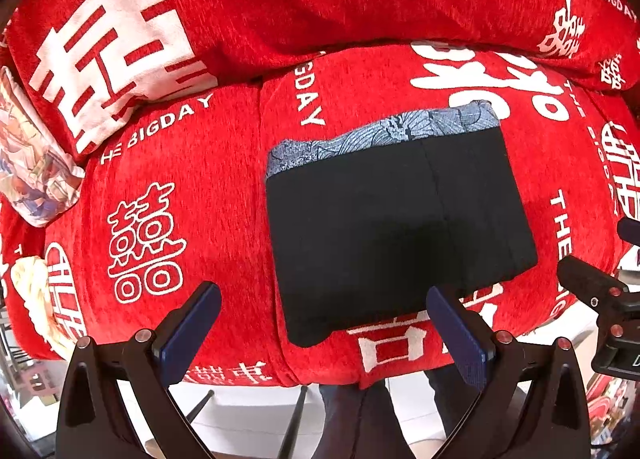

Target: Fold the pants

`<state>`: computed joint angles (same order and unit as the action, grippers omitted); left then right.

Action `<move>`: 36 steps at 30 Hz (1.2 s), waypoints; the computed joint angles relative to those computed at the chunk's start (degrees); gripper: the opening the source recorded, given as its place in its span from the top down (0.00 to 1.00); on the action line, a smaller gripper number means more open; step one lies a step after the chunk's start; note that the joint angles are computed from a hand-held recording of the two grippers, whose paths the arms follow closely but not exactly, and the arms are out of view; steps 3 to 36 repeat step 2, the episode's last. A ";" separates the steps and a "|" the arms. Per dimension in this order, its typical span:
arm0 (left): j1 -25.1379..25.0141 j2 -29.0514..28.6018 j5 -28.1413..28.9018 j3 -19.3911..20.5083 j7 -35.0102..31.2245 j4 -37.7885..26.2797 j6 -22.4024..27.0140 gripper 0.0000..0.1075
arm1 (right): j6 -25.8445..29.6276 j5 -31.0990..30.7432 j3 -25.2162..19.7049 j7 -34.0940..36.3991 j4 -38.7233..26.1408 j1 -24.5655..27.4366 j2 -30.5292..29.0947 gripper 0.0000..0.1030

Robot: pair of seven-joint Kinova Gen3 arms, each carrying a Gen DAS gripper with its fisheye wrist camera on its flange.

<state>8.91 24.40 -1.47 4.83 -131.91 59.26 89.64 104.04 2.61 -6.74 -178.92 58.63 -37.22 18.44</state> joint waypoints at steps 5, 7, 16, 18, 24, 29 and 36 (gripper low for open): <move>0.27 0.09 -0.23 -0.07 0.34 -0.09 0.06 0.04 | -0.02 0.02 0.02 -0.13 -0.01 -0.04 0.04 0.00; 0.27 0.09 -0.23 -0.07 0.34 -0.09 0.06 0.04 | -0.02 0.02 0.02 -0.13 -0.01 -0.04 0.04 0.00; 0.27 0.09 -0.23 -0.07 0.34 -0.09 0.06 0.04 | -0.02 0.02 0.02 -0.13 -0.01 -0.04 0.04 0.00; 0.27 0.09 -0.23 -0.07 0.34 -0.09 0.06 0.04 | -0.02 0.02 0.02 -0.13 -0.01 -0.04 0.04 0.00; 0.27 0.09 -0.23 -0.07 0.34 -0.09 0.06 0.04 | -0.02 0.02 0.02 -0.13 -0.01 -0.04 0.04 0.00; 0.27 0.09 -0.23 -0.07 0.34 -0.09 0.06 0.04 | -0.02 0.02 0.02 -0.13 -0.01 -0.04 0.04 0.00; 0.27 0.09 -0.23 -0.07 0.34 -0.09 0.06 0.04 | -0.02 0.02 0.02 -0.13 -0.01 -0.04 0.04 0.00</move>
